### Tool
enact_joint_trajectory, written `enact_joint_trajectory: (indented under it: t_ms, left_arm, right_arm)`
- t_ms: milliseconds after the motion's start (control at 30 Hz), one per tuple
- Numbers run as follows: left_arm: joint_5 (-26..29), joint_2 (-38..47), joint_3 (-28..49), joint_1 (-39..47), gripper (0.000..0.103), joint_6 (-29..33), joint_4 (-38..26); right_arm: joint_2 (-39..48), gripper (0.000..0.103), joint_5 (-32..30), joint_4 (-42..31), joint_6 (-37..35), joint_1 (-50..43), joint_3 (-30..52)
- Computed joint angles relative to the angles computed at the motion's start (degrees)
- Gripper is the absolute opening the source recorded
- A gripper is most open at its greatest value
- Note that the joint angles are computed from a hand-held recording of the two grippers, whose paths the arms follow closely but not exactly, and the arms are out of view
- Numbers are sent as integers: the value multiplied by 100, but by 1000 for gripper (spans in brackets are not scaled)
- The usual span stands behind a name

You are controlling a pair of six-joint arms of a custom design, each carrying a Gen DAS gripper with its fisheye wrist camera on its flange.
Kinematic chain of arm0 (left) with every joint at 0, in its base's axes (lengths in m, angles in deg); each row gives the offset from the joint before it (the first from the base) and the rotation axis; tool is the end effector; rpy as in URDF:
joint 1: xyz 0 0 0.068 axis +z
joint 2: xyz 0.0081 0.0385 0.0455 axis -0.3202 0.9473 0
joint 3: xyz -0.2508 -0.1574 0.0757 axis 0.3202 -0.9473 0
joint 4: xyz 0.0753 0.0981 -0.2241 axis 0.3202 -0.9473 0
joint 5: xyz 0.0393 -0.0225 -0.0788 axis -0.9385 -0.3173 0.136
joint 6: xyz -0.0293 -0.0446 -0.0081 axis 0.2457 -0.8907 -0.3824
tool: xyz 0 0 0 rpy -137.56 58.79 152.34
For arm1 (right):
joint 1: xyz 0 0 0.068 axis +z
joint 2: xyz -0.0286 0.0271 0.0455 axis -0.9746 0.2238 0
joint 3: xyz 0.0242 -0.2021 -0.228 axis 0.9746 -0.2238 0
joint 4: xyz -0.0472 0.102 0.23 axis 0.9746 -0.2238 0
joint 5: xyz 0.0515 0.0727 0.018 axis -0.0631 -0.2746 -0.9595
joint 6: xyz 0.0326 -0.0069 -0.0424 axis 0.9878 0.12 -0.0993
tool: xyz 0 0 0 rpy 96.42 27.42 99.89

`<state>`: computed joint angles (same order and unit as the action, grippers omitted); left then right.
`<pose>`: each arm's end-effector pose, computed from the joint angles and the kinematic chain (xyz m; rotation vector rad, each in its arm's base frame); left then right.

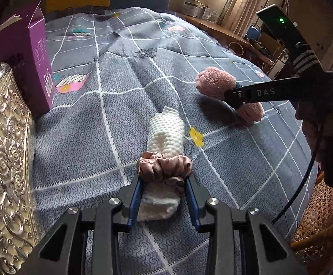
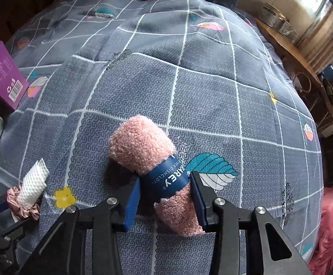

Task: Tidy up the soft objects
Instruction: 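Lift the white knit item with the left tool while the right tool grasps the pink towel roll, then drop the white knit item into the tin with the left tool while the right tool holds the pink roll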

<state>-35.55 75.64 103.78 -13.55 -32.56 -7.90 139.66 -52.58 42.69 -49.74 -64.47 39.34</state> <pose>0.2413 0.0028 0.1603 0.9565 2.4865 -0.5698 0.2546 0.0463 0.1788 0.4295 2.7362 -0.2480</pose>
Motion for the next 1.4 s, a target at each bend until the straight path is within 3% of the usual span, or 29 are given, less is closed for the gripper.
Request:
enact_joint_trajectory:
  t_ms: [133,300,367,467,833,1067,1400]
  left_arm:
    - [-98,-90,-104,-80,35,-106,170]
    - [-221,-151,-64,-245,35,-274,171]
    - [-234,-228,-25,-299,34,-317,121]
    - [-162,-442,16,-305,34,-335,-7]
    - [115,-954,592,-286,34,-326,-772]
    - [295,-721,1782,-300,34,-692,-1333]
    - [299,713,4352,630,34,-1502,-1629]
  right_arm:
    - [55,43,24,-98,761,276,-33]
    - [626,57,350,289,1087,461,-159]
    - [555,56,279,421,1160,320,-274]
    - [458,46,293,490,1310,228,-383]
    - [440,46,381,481,1343,346,-399]
    - [478,45,567,498,1215,420,-397]
    - [472,46,691,421,1288,611,-368]
